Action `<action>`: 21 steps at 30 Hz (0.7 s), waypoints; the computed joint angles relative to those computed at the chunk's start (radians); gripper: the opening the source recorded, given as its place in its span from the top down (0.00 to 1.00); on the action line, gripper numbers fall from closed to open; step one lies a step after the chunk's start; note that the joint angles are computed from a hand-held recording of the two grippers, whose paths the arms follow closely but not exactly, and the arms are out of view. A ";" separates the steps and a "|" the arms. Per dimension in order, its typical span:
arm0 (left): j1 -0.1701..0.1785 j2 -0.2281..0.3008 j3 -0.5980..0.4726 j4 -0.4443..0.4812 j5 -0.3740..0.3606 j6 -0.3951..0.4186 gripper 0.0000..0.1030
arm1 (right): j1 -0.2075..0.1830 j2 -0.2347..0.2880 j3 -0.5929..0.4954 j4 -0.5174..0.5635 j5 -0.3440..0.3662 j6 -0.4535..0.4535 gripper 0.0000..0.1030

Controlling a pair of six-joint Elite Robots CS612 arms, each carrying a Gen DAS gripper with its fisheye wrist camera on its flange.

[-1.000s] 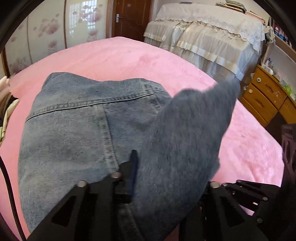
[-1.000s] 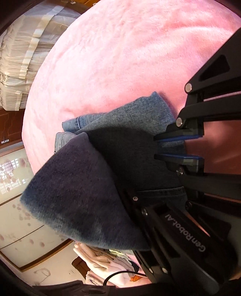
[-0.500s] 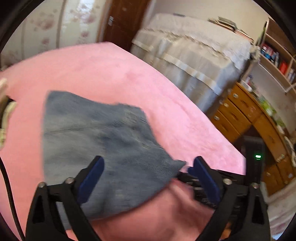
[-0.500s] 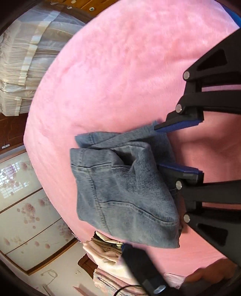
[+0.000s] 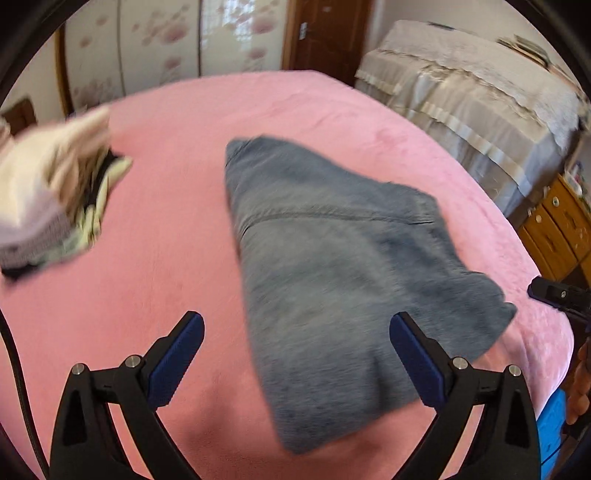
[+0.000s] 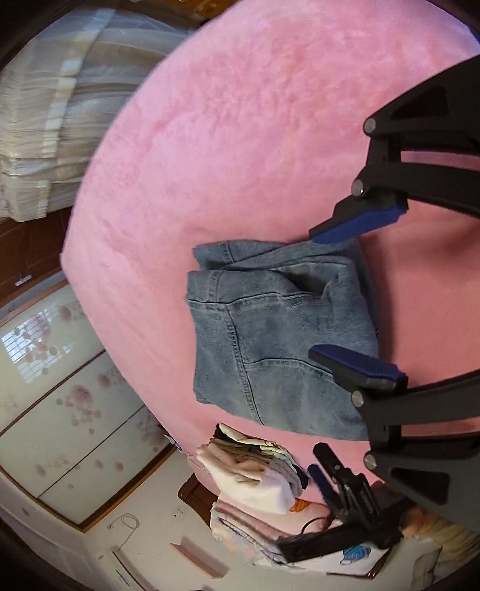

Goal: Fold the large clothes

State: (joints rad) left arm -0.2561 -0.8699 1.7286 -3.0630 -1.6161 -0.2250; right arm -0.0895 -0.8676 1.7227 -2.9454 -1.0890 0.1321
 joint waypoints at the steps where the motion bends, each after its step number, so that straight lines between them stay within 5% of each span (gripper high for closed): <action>1: 0.008 0.011 -0.007 0.007 -0.020 -0.018 0.03 | -0.002 0.014 -0.018 0.035 0.029 -0.004 0.44; 10: 0.046 0.089 -0.046 -0.005 -0.157 -0.121 0.03 | -0.011 0.076 -0.071 0.163 0.117 0.021 0.44; 21: 0.035 0.118 -0.064 -0.024 -0.205 -0.132 0.03 | -0.017 0.104 -0.121 0.283 0.201 -0.003 0.43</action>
